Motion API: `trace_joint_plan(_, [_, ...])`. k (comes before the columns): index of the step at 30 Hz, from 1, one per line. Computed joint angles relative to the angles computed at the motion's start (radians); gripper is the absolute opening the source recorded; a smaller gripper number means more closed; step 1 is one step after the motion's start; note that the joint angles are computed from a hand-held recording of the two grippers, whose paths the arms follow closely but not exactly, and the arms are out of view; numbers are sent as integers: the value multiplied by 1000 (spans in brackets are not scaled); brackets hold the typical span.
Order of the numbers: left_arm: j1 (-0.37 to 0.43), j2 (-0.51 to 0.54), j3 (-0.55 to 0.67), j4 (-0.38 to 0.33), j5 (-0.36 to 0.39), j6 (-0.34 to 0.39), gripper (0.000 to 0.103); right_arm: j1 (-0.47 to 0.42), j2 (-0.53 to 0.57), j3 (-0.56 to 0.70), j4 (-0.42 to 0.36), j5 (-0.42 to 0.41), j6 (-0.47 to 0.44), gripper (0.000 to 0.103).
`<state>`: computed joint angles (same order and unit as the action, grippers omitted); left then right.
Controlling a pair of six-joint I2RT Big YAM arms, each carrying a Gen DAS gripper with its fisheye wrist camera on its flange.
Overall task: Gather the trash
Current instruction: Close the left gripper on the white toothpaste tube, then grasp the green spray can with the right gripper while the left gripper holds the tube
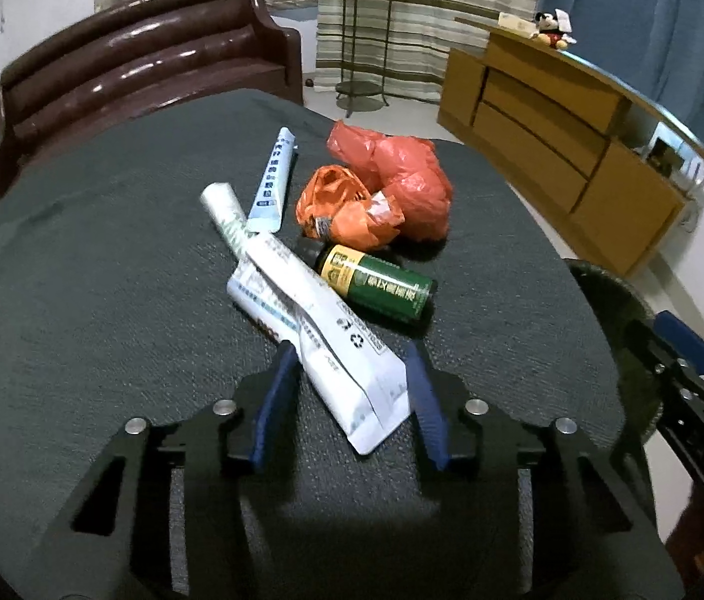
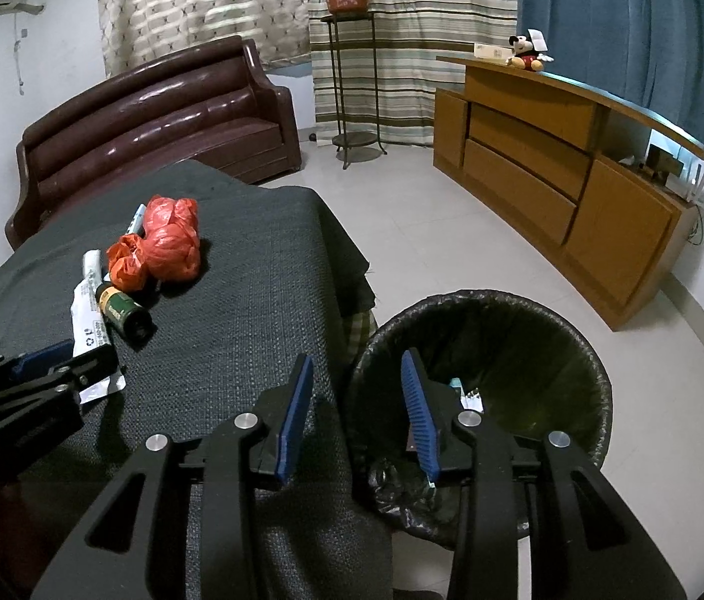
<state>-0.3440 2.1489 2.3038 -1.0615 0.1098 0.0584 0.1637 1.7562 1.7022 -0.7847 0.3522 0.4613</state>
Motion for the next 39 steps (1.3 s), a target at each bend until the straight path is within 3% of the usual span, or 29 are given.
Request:
trace_joint_plan(10, [22, -15, -15, -12, 53, 11, 34, 4, 6, -1, 6, 1, -2, 38])
trace_joint_plan(26, [55, -48, -51, -1, 63, 22, 29, 6, 8, -4, 17, -4, -5, 38])
trace_joint_plan(39, [112, -66, -64, 24, 52, 11, 29, 47, 82, 115, -5, -57, -43, 38])
